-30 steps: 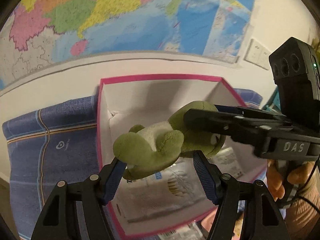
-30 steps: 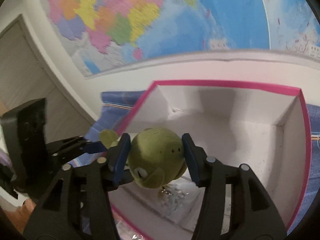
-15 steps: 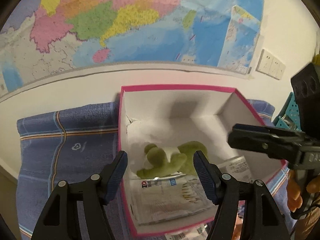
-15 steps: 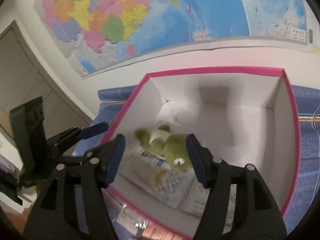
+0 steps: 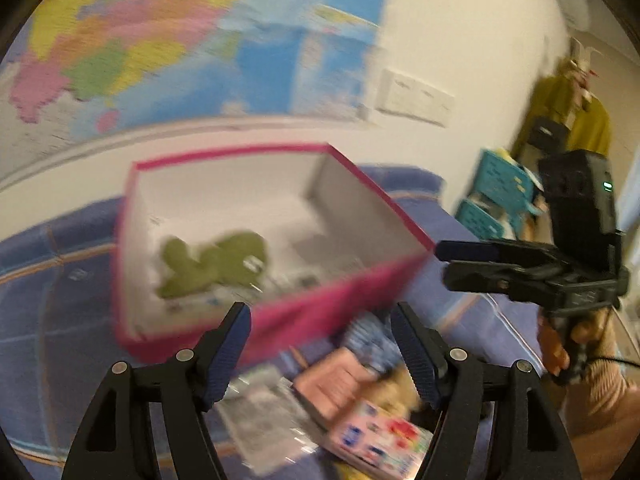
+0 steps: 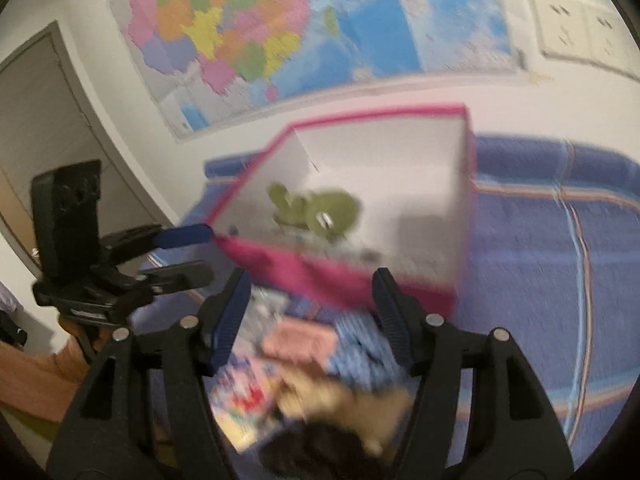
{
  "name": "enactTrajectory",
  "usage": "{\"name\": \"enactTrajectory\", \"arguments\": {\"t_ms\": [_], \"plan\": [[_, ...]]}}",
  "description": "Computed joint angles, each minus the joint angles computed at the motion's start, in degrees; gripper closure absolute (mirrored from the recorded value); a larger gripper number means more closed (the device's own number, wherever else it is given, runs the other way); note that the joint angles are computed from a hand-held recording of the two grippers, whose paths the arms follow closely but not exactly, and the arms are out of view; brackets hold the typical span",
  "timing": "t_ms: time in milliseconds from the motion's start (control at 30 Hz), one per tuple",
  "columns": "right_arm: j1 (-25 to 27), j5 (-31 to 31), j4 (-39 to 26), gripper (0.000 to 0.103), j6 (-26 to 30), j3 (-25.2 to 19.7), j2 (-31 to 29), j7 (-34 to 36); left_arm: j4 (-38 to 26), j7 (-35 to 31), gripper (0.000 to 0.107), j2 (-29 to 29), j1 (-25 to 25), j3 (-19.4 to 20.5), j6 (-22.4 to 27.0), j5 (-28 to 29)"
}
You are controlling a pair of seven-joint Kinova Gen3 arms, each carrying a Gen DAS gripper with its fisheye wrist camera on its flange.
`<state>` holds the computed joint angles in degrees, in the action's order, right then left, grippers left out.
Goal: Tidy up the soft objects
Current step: 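Grasp the black beaded scrunchie with the right tool and lift it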
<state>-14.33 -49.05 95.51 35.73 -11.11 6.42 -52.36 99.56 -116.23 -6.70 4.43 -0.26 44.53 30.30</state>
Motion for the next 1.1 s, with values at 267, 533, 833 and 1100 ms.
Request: {"name": "enactTrajectory", "arguments": {"t_ms": [267,533,833,1100], "plan": [[2.9,-4.0,11.4,0.038,2.9,3.1,-2.4,1.7,3.1,-4.1,0.034,1.1,3.1,2.0,2.7,3.2],[3.6,-8.8,16.3,0.03,5.4,4.2,-2.9,7.2,3.8,-6.1,0.033,3.0,4.7,4.1,4.4,4.0],[3.0,-10.0,18.7,0.075,2.4,3.9,-3.6,7.7,2.3,-6.3,0.033,5.4,5.0,5.3,7.0,4.0],[2.1,-13.8,20.4,0.087,2.5,6.2,-9.4,12.5,2.5,-10.1,0.037,6.0,4.4,5.3,8.2,8.1]]}}
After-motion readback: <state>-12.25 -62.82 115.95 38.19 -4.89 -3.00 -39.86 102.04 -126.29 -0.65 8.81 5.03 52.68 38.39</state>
